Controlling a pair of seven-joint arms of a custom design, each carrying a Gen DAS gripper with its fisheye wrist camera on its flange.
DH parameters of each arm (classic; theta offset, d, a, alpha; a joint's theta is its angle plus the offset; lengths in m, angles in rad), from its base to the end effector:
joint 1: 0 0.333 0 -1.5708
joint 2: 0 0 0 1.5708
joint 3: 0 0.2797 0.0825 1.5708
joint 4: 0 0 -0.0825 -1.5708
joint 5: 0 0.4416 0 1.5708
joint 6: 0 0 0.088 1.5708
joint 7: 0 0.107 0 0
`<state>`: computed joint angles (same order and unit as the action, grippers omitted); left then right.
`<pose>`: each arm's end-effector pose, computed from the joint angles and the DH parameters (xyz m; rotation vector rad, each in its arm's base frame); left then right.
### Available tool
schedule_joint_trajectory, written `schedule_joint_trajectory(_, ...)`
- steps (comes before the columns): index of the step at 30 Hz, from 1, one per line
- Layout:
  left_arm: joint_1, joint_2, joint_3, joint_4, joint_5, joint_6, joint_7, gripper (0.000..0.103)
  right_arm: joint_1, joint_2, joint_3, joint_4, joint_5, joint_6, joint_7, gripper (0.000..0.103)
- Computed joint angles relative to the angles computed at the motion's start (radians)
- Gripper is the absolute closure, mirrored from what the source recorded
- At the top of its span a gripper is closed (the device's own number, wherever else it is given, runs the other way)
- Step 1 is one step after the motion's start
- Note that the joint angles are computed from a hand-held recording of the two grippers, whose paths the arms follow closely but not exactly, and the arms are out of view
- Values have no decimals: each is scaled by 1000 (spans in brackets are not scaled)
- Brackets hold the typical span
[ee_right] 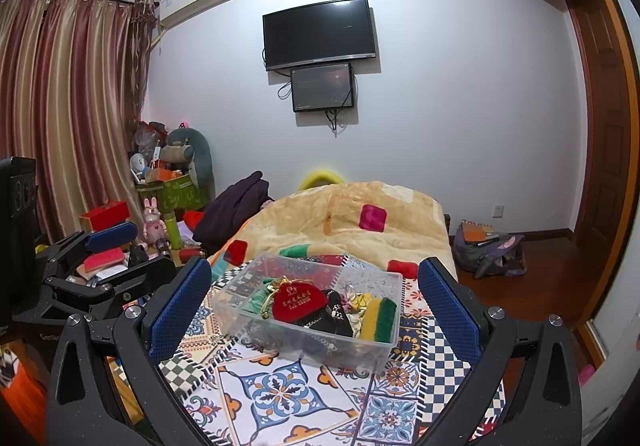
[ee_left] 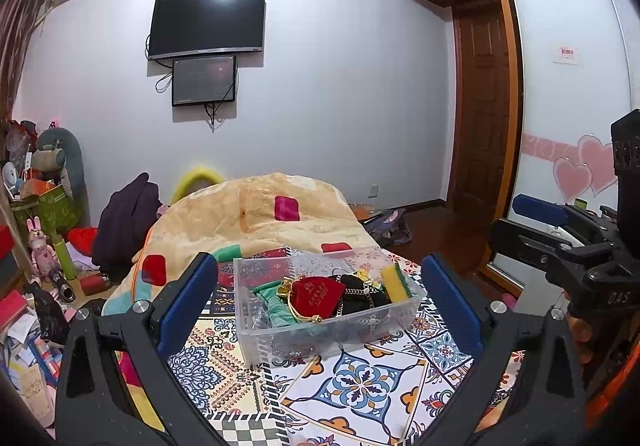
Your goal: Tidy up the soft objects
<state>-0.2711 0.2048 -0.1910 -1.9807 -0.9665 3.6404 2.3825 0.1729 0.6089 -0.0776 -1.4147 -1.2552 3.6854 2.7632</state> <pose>0.6136 -0.1805 0.4306 -1.4035 1.4642 -1.0829 0.7017 0.2054 0.4080 -1.6286 0.9122 -0.6036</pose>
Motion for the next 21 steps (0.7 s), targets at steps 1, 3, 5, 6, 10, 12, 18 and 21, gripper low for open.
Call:
schedule_joint_trajectory(1,0,-2,0,-1,0,-4,1,0,-1,0,0,4,-11,0,11,0)
schedule_joint_trajectory(3,-4,0,2,5,-13,-1,13,0,2,0,-2,7,-22,-5,23,0)
schedule_joint_trajectory(5,-4,2,2,9,-19,-1,18,0,5,0,-5,12,-40,-11,43,0)
schedule_joint_trajectory(6,-4,1,1,8,-20,-2,17,0,6,2,-6,20,-56,-12,62,0)
schedule_joint_trajectory(10,-2,-2,1,8,-22,-8,16,0,19,15,-27,50,-101,-5,126,0)
schedule_joint_trajectory(12,-3,-2,1,9,-25,-6,19,0,26,19,-39,58,-112,-1,147,0)
schedule_joint_trajectory(18,-2,5,0,13,-24,9,18,0,42,23,-63,67,-122,8,176,0)
schedule_joint_trajectory(21,3,-2,-1,7,-20,-3,5,0,45,24,-68,68,-120,9,177,0)
